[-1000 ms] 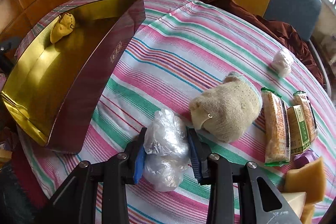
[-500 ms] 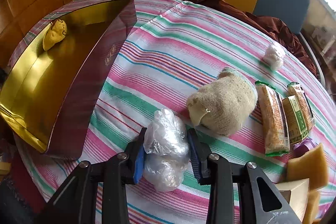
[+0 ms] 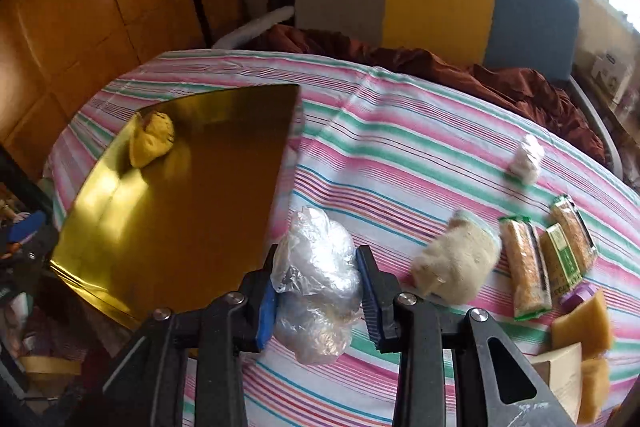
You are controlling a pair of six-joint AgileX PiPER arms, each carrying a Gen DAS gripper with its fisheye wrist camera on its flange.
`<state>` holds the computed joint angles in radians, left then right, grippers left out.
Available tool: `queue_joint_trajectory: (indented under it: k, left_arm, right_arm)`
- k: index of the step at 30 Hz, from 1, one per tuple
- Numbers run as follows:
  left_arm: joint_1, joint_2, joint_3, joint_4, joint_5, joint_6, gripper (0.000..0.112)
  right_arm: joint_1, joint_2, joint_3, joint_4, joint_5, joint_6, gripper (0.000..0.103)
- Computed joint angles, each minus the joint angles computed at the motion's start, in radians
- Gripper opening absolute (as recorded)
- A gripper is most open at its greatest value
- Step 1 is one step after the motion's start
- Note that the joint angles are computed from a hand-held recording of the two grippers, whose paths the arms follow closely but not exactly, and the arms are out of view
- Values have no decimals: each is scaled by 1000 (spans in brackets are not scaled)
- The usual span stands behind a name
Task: Organize objects
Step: 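Place the plastic-wrapped bundle in the tray beside the hat with the right tool, then grasp the white printed box with the left tool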
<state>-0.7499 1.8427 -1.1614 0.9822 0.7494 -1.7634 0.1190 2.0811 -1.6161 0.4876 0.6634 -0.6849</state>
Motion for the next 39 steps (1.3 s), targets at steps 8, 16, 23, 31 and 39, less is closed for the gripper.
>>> queue_joint_trajectory:
  k: [8,16,23,31,39]
  left_arm:
    - [49,-40,64,-12,-89,-47,75]
    - [92,-55,112,-15,-195,-79,74]
    - [77,-49,109,16,-241,-92,73]
    - [34,5,13,-52,-262,63,73]
    - [-3,129,-256,-386,-303,524,68]
  right_arm:
    - [204,196,-337,36,191,162,40]
    - [219,185,-349,233,206,55,103]
    - [154,38,-74,195,36,-41,103]
    - [-70,-77,120,210,-38,-101,103]
    - [-383,-128,122,223,-64,-83,103]
